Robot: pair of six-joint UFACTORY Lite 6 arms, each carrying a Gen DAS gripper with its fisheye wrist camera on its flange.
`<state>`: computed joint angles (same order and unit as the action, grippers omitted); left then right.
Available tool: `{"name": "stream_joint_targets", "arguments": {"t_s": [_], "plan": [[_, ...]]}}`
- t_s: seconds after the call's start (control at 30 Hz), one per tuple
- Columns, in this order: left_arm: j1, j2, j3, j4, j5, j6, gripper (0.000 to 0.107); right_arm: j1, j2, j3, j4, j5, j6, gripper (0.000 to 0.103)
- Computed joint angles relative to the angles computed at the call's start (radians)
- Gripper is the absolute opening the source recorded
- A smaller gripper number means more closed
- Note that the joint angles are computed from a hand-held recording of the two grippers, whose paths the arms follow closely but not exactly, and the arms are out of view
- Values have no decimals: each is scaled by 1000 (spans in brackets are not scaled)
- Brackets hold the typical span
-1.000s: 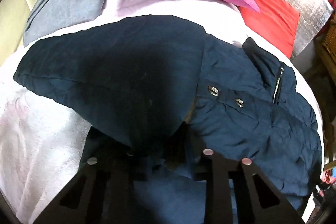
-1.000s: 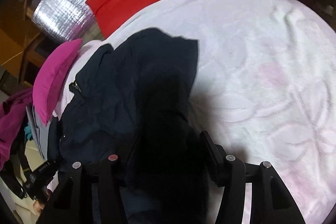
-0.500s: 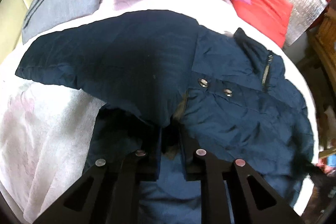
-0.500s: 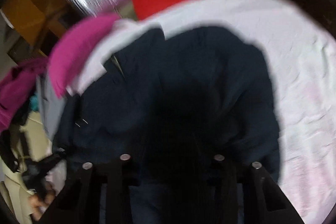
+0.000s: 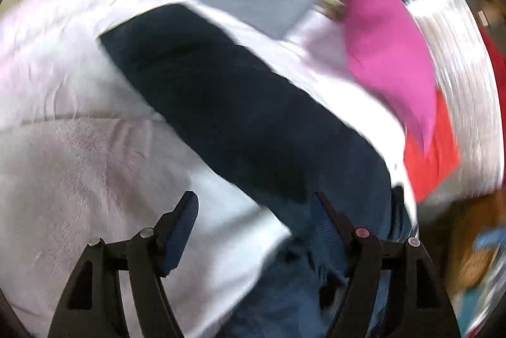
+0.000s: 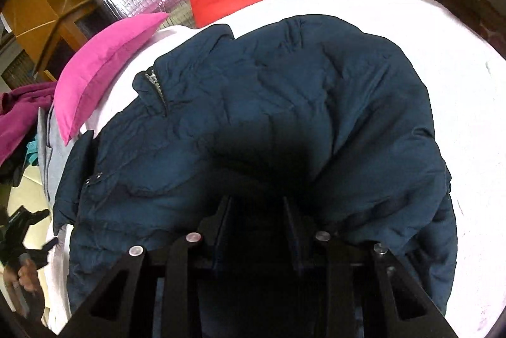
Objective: Fold large clothes
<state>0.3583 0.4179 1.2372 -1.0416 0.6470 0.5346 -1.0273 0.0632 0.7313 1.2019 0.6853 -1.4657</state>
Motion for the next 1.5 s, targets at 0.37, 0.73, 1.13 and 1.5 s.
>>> {"name": "stream_joint_targets", "arguments": {"t_s": [0.37,0.73,1.13,1.5], "plan": [[75,167,81,-243,8,152,46,-63,32,2,40,90,-59,35],[-120,-269,-99,-62,-203,163,12,-151,12,48,-79,221,47,37],[-825,-431,-200,193,-397,82,13,-376,-140,-8,-150,404,-19,57],[-557,-239,-20,256,185,124,70,-316,-203,0,-195,397,32,57]]}}
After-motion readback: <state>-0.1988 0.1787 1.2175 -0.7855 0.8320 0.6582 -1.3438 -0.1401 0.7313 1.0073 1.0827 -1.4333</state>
